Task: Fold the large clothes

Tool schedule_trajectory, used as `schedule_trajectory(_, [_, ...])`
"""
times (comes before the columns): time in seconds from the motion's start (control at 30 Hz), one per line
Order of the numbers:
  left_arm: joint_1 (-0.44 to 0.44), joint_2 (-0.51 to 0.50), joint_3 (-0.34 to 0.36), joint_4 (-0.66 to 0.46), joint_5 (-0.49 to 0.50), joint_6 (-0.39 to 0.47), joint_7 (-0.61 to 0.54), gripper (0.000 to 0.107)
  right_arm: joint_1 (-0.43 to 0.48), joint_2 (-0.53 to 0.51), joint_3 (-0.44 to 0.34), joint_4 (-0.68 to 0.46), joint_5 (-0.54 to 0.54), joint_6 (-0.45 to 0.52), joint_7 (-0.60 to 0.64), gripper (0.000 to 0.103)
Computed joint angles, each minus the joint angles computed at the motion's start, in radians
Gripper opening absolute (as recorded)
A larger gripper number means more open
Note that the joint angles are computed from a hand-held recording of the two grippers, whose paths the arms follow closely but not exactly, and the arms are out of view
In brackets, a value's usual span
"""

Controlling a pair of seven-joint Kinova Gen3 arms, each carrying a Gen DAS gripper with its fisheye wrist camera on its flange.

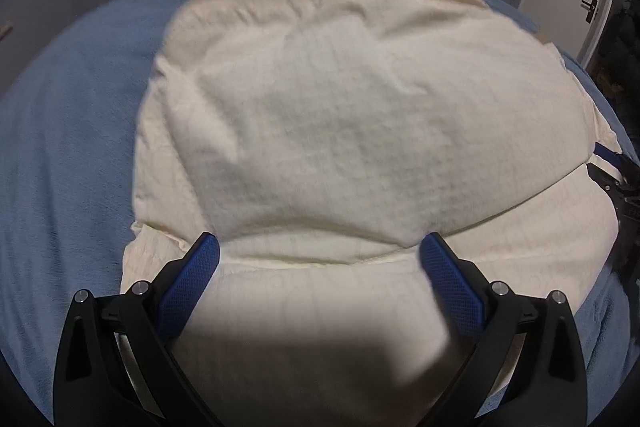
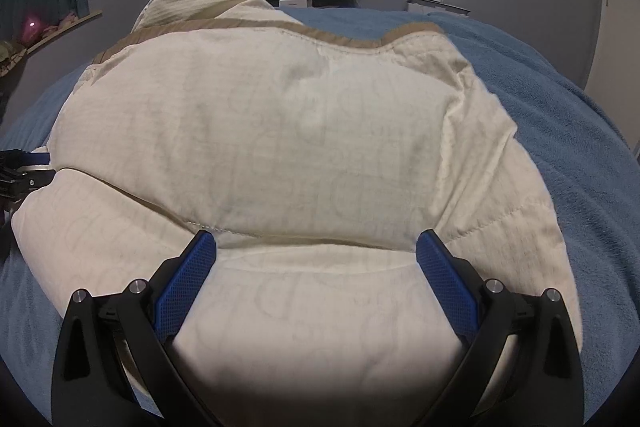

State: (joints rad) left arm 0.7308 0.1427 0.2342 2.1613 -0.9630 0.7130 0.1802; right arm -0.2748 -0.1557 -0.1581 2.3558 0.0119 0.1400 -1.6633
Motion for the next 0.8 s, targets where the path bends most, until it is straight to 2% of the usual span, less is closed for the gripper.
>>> schedule_trajectory(0.07, [0.042, -0.001, -0.006, -0.032, 0.001, 0.065, -0.008, 0.096, 0.071, -0.023, -0.072, -0.028, 0.054, 0.047, -0.07, 0.096])
schedule_trajectory(0.13, [0.031, -0.016, 0.017, -0.043, -0.038, 0.065, 0.012, 0.096, 0.099, -0.036, -0.097, -0.046, 0.072, 0.059, -0.108, 0.096])
schedule_trajectory(0.2, [0.034, -0.017, 0.008, -0.064, -0.054, 0.059, 0.011, 0.096, 0.086, -0.002, -0.077, -0.101, 0.069, 0.119, -0.111, 0.096])
schedule_trajectory(0.27, [0.001, 0.026, 0.017, -0.122, -0.01, 0.077, -0.054, 0.098, 0.035, 0.048, -0.023, -0.166, 0.059, 0.182, -0.101, 0.096])
schedule_trajectory(0.3, [-0.007, 0.039, 0.006, -0.14, 0.019, 0.073, -0.089, 0.098, 0.019, 0.062, -0.009, -0.188, 0.079, 0.198, -0.116, 0.096])
schedule_trajectory(0.43, [-0.06, 0.066, -0.049, -0.197, 0.09, 0.026, -0.166, 0.098, 0.017, 0.14, -0.037, -0.312, 0.218, 0.287, -0.225, 0.095])
schedule_trajectory(0.6, [-0.085, 0.116, -0.09, -0.298, 0.169, 0.076, -0.294, 0.098, -0.051, 0.231, 0.013, -0.443, 0.282, 0.382, -0.284, 0.095])
schedule_trajectory(0.7, [-0.088, 0.142, -0.11, -0.345, 0.2, 0.108, -0.363, 0.098, -0.071, 0.271, 0.037, -0.485, 0.282, 0.399, -0.285, 0.095])
schedule_trajectory(0.8, [-0.094, 0.166, -0.13, -0.373, 0.217, 0.118, -0.412, 0.098, -0.061, 0.31, 0.047, -0.513, 0.228, 0.4, -0.231, 0.096])
